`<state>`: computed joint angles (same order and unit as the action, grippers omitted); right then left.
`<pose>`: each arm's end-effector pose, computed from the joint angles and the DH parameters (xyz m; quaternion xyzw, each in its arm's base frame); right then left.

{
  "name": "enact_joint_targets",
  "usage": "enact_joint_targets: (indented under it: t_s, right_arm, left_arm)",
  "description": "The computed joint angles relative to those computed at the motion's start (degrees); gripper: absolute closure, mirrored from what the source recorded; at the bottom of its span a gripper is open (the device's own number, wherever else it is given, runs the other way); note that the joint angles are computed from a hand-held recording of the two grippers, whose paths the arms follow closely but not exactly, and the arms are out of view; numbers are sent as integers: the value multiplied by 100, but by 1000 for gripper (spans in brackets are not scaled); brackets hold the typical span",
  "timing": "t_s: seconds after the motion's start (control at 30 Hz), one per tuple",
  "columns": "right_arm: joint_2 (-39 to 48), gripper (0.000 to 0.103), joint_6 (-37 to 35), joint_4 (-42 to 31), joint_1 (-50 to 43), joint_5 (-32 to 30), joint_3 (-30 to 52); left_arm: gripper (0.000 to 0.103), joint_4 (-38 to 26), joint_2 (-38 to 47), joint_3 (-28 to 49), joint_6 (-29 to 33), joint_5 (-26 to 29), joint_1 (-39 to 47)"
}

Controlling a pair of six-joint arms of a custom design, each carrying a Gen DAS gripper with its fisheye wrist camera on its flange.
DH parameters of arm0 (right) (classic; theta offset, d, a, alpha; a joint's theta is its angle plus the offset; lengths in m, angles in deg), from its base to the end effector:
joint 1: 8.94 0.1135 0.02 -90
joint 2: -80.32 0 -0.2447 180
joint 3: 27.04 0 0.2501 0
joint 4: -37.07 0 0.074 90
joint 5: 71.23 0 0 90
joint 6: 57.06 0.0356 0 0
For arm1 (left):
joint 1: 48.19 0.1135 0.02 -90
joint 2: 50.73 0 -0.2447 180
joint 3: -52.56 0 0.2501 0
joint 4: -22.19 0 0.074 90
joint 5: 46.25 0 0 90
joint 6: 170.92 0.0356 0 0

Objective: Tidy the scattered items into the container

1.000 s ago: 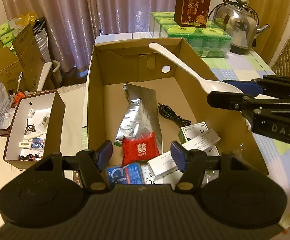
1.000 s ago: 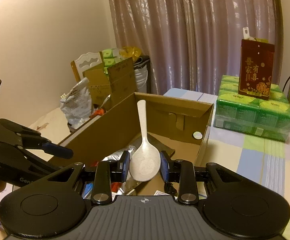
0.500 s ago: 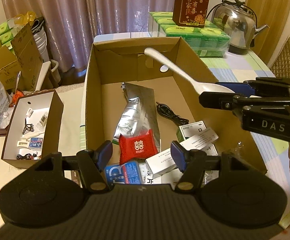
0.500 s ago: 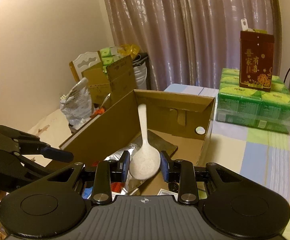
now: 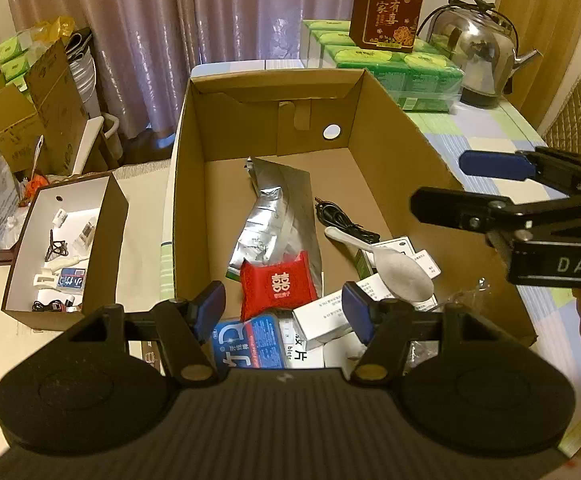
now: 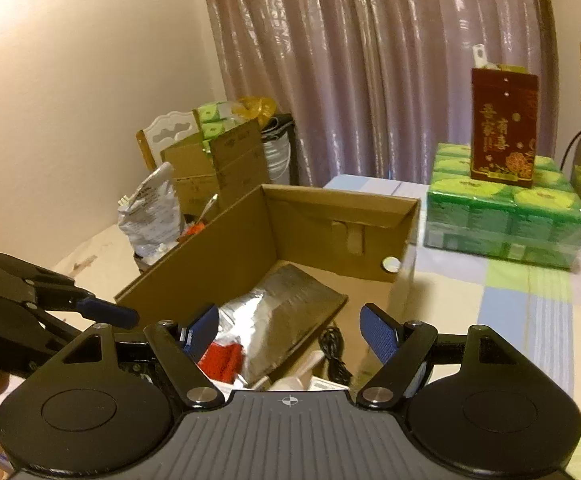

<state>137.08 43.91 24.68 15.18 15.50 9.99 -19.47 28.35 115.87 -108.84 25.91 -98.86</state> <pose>0.1945 0.0893 0.1755 -0.1139 0.8674 0.1696 0.4537 0.1811 -0.2038 0.1949 0.1444 0.9382 -0.0603 0.3086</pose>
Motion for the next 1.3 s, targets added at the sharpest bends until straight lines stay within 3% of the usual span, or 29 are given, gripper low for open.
enact_joint_targets:
  t_s: [0.47, 0.83, 1.13, 1.3]
  right_arm:
    - [-1816, 26, 144, -1383, -233, 45, -485]
    - [-3437, 4, 575, -3144, -373, 19, -473]
    - [-4342, 2, 1317, -4688, 702, 1040, -131]
    - [-4627, 2, 1972, -5556, 1347, 1543, 233]
  left_arm:
    - [31, -278, -91, 92, -465, -345, -421]
    - [18, -733, -488, 43, -1354, -801, -1044]
    - [1, -1526, -649, 229, -2380, -1551, -2048]
    - [1, -2288, -635, 510, -3210, -2083, -2699]
